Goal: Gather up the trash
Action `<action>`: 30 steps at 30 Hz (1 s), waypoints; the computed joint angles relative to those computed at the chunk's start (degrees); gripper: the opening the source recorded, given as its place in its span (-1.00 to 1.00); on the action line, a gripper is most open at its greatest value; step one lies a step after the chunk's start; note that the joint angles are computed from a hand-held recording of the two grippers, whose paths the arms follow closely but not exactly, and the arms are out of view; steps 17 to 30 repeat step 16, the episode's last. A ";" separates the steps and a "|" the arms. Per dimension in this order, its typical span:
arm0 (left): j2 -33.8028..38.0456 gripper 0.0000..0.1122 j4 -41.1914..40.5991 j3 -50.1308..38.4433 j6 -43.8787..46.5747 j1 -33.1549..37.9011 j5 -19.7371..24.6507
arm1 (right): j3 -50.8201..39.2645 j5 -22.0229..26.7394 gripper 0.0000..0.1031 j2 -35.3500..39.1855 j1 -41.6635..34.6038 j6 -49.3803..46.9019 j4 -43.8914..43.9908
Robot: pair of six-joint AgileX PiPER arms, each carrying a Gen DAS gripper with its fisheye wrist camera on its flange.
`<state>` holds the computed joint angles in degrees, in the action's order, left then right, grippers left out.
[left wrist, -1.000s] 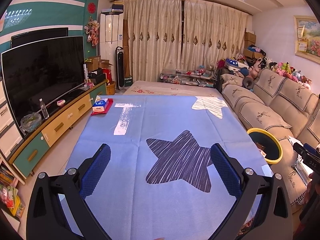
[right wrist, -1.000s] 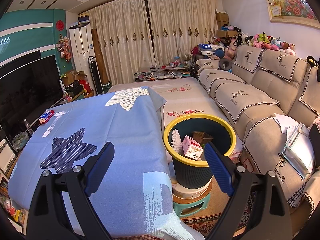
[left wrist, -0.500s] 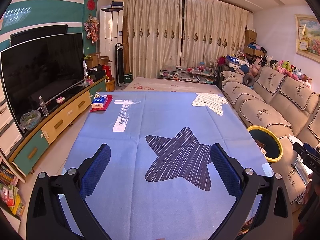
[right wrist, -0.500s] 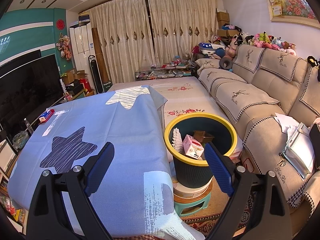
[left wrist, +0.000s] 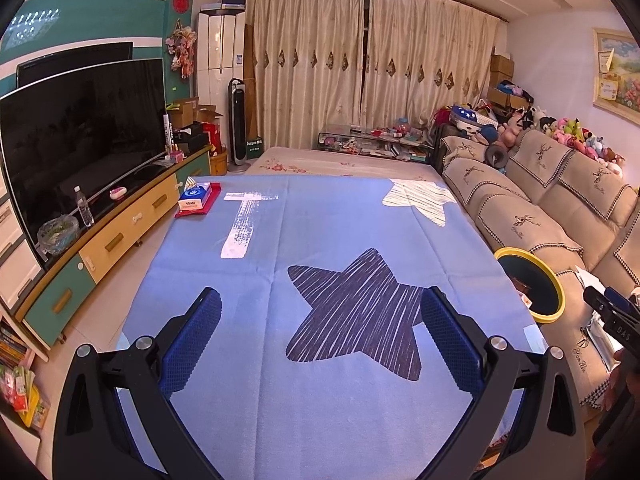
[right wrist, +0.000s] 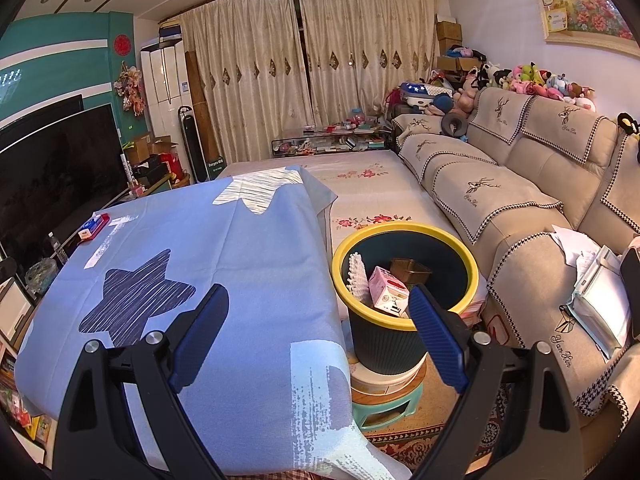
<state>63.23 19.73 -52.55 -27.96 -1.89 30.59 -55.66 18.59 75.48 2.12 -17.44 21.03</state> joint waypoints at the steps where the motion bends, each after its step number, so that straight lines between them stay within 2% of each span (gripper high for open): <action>1: 0.04 0.75 -0.90 0.08 0.90 0.27 -0.40 | -0.40 0.28 0.68 0.23 -0.18 -0.26 0.16; 5: 0.23 0.75 -6.41 0.54 6.47 1.84 -2.78 | -1.63 0.90 0.68 1.33 0.04 -0.33 0.00; 9: 6.06 0.75 -11.93 -3.44 13.85 4.76 -1.85 | -6.55 2.35 0.73 5.19 2.21 -0.30 -1.35; 11: 10.95 0.75 -13.89 -6.78 16.70 7.12 -0.97 | -11.52 4.08 0.75 9.28 3.62 -1.30 -0.78; 14: 18.97 0.75 -17.31 -11.42 20.81 11.44 -2.25 | -21.47 6.89 0.86 17.68 6.60 -0.75 -1.42; 16: 25.51 0.75 -19.67 -15.84 24.06 13.96 -3.11 | -32.22 11.45 0.86 26.34 8.48 1.95 -2.43; 30: 25.51 0.75 -19.67 -15.84 24.06 13.96 -3.11 | -32.22 11.45 0.86 26.34 8.48 1.95 -2.43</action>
